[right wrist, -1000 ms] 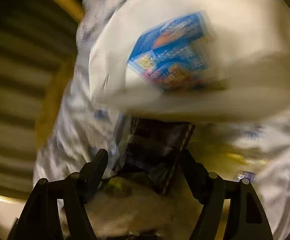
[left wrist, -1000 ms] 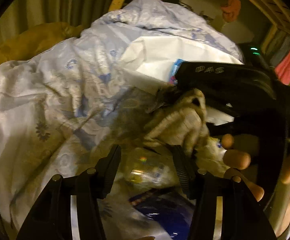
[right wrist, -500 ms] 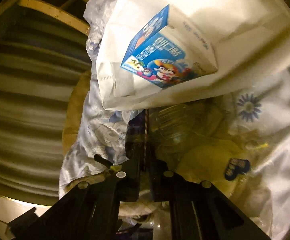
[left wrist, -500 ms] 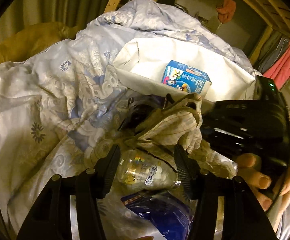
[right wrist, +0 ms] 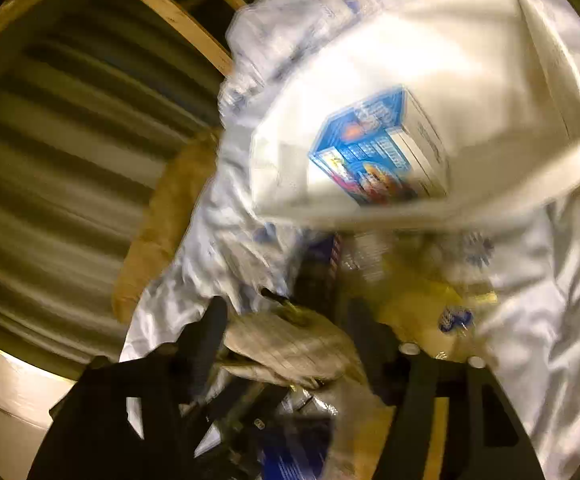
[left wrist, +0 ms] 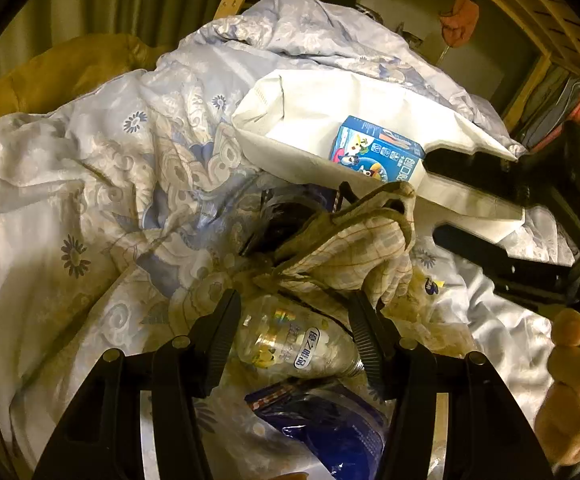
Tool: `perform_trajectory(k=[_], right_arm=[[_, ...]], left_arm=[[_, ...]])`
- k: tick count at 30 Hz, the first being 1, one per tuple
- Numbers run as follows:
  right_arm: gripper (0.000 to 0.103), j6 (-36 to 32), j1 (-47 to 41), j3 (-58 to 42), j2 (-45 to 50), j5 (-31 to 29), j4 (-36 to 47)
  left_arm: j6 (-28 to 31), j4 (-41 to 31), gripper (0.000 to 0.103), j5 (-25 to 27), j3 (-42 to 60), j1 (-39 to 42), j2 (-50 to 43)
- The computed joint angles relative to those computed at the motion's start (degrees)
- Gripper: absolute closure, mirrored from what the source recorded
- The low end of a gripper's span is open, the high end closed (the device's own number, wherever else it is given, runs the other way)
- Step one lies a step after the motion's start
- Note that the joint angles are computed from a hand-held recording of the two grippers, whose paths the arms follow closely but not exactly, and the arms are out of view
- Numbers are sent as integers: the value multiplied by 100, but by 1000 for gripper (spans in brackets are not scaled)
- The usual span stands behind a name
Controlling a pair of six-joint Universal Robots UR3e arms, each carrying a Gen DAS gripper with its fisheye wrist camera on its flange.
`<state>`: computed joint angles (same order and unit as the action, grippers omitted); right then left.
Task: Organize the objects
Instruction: 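Lift the plaid oven mitt with the right gripper toward the basket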
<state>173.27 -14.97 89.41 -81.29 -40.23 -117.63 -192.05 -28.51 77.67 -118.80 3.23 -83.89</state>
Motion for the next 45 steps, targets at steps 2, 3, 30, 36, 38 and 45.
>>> perform_trajectory(k=[2,3,30,36,38,45], right_arm=[[34,13,126,266,55,131,-535],[34,70,314,151,237,70,-613],[70,-169,250,249,137,-357,-375],[70,-435,-182,326,-535,207,-41],[70,-450,-339,378,-767,334,-56],[70,-174,-879,687,-1251,526,-468]], left_arm=[[9,37,48,-23,-29,2,30],[10,56,48,-27,-47,-3,47],[-63,360,46,-599,-146,176,363],[-7,285,46,-97,80,-137,401],[-20,255,46,78,175,-224,392],[-291,3,46,701,938,-679,-51]])
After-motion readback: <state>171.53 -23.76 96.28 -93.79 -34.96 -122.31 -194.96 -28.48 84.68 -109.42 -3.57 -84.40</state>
